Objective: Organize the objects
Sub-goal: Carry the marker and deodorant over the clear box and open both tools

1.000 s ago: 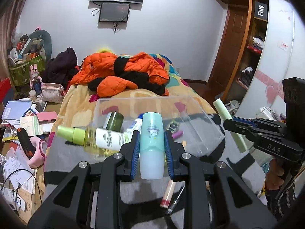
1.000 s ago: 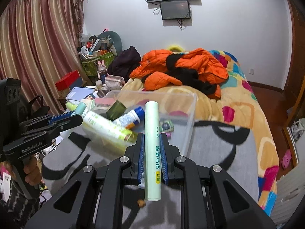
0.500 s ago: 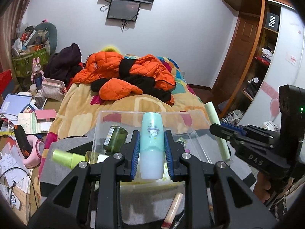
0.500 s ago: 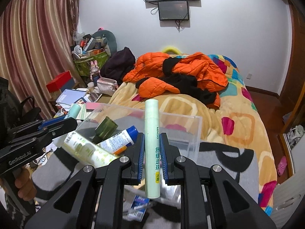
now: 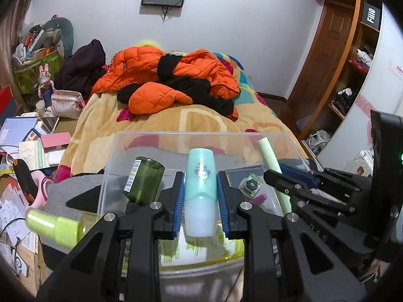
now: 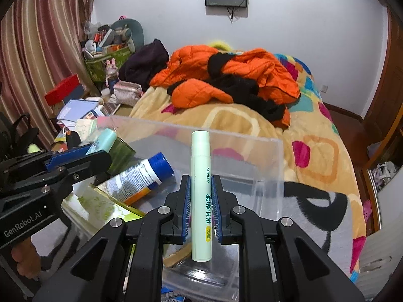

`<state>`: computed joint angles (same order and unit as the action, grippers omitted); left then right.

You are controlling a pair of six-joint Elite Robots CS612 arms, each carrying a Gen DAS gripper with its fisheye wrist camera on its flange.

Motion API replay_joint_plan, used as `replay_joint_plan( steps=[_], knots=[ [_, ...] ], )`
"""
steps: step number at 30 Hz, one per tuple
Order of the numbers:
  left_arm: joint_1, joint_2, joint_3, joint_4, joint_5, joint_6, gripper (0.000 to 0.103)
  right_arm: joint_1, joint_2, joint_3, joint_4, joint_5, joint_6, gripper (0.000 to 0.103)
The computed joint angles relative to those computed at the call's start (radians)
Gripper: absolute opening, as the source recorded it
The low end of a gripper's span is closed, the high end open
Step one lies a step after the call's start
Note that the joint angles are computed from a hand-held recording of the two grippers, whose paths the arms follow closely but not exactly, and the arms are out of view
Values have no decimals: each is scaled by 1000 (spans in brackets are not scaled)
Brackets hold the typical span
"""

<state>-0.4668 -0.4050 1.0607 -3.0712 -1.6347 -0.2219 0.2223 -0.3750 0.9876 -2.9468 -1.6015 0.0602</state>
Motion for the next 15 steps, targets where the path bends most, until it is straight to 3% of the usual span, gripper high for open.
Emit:
replay_joint_plan(
  steps=[15],
  knots=[
    [-24, 33, -64, 105, 85, 74, 24, 19, 31, -45, 67, -81, -64, 14]
  ],
)
